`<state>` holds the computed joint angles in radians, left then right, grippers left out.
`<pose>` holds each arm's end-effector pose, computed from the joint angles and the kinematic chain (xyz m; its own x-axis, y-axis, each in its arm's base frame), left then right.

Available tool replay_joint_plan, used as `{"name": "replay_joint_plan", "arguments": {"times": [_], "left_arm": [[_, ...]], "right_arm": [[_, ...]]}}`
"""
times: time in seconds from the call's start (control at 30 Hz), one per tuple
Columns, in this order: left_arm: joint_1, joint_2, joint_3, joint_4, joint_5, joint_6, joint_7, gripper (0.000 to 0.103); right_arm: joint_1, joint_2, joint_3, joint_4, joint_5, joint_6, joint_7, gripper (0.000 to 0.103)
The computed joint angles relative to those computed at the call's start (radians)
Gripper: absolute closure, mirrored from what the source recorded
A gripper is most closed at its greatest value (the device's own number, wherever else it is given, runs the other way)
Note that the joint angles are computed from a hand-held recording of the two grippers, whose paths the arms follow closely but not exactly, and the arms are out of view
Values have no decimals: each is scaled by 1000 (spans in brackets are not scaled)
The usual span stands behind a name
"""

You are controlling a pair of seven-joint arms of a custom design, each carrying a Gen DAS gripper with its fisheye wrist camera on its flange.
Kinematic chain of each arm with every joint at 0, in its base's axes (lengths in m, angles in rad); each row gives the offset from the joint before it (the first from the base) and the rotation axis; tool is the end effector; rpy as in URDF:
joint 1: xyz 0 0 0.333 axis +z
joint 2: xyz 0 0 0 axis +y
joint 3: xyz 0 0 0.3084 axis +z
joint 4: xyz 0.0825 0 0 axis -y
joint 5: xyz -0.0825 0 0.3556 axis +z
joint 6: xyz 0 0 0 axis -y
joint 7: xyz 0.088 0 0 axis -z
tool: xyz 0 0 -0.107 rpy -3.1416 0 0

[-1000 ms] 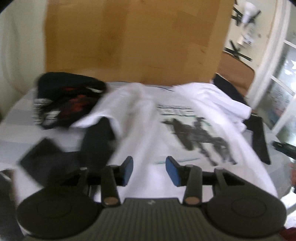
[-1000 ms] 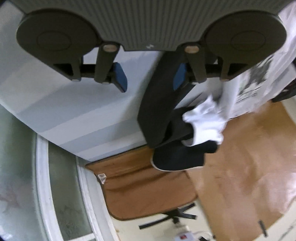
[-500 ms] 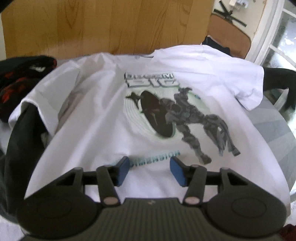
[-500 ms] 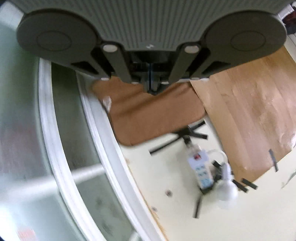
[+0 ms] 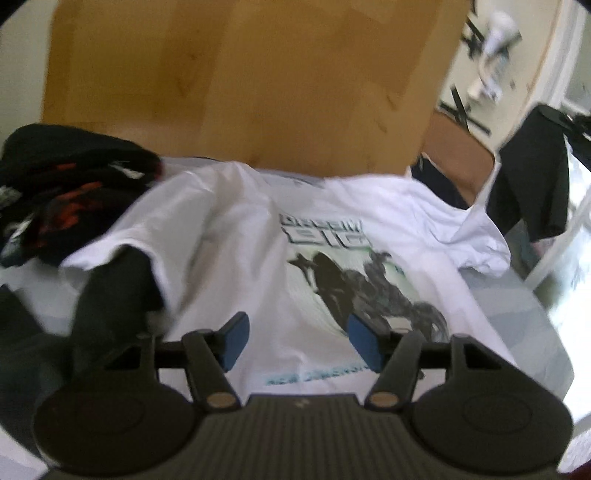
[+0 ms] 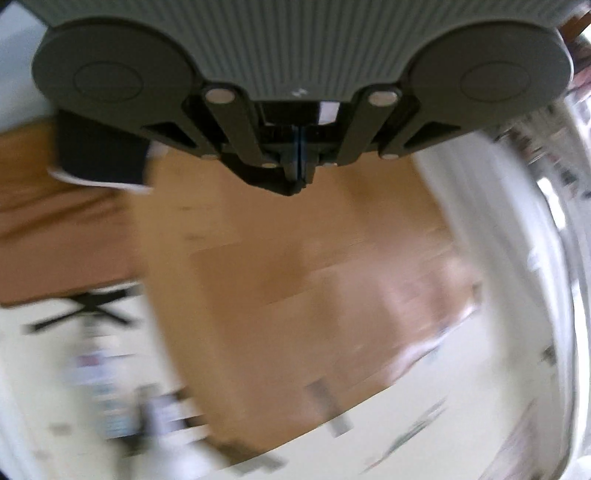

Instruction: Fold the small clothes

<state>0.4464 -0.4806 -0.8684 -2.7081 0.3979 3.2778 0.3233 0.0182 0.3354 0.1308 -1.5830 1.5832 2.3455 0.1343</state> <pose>0.3626 -0.2197 0.4252 0.1281 -0.9339 0.3337 -0.6076 -0.3399 -0.7179 0.6632 0.1021 0.5090 0.7075 -0.5807 -0.4029 -0.4409 0.0830 -0.8937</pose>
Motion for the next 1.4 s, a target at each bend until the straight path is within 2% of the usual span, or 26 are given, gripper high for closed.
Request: {"name": "replay_joint_plan", "arguments": {"times": [0.1,0.13,0.17,0.2,0.23,0.27,0.33,0.4,0.5,0.57,0.63,0.7,0.73,0.77,0.8,0.87,0.9,0.97,1.03,1.1,1.13,1.2,1.27,1.33,1.4], "left_arm": [[-37,-37,48,-46,-18,12,-15,43],[-50,-49,64,-58,-23,11,-16,42],[-58,-57,73,-66,-26,7,-16,42],[-67,-66,83,-75,-27,3,-15,41],[-73,-73,92,-82,-28,3,-14,40],[-75,-76,98,-86,-28,5,-13,40],[-60,-69,96,-85,-28,20,-7,36],[-38,-45,92,-80,-30,47,12,29],[24,38,56,-32,-47,62,66,29],[95,78,-6,4,-69,59,94,29],[166,101,-72,34,-91,43,105,29],[231,125,-125,60,-98,34,101,36],[269,141,-156,79,-98,25,98,41],[295,151,-177,92,-91,17,96,67],[318,174,-197,117,-77,-4,99,101],[357,194,-228,152,-45,-39,86,100],[391,171,-260,157,-34,-39,64,100],[418,132,-283,162,-19,-51,25,100],[402,131,-260,157,0,-55,3,100],[372,142,-223,148,20,-52,-13,100],[354,141,-202,144,29,-50,-22,100],[327,128,-168,145,48,-58,-42,100],[296,77,-120,132,59,-45,-70,100],[283,5,-84,118,63,-43,-94,100],[271,-57,-50,118,68,-71,-110,100]], "right_arm": [[52,45,37,82,-71,-45,67,93],[66,75,49,120,-110,-87,101,88],[78,101,54,161,-168,-123,131,75],[91,117,69,186,-228,-109,135,70],[104,110,66,177,-226,-76,106,64],[96,104,77,160,-194,-38,59,64],[70,114,81,157,-153,-15,6,64],[65,117,69,132,-141,68,-39,63],[79,160,40,128,-225,188,2,63],[74,196,29,118,-292,232,56,63],[54,216,27,83,-336,239,97,59],[40,235,28,45,-391,246,107,58],[35,243,29,36,-421,248,109,71],[37,254,30,31,-460,252,110,96],[32,260,38,12,-476,284,73,97],[30,276,66,0,-447,437,1,101],[21,286,70,14,-454,454,22,100],[15,272,80,-6,-477,501,43,98],[-14,247,97,-28,-507,463,37,94],[-69,217,141,-46,-451,410,-27,79],[-86,208,154,-48,-411,386,-60,66],[-108,177,178,-66,-306,354,-143,65],[-109,164,183,-70,-255,291,-193,65],[-83,173,178,-53,-238,256,-209,66],[-29,213,155,-3,-265,242,-145,66]]}}
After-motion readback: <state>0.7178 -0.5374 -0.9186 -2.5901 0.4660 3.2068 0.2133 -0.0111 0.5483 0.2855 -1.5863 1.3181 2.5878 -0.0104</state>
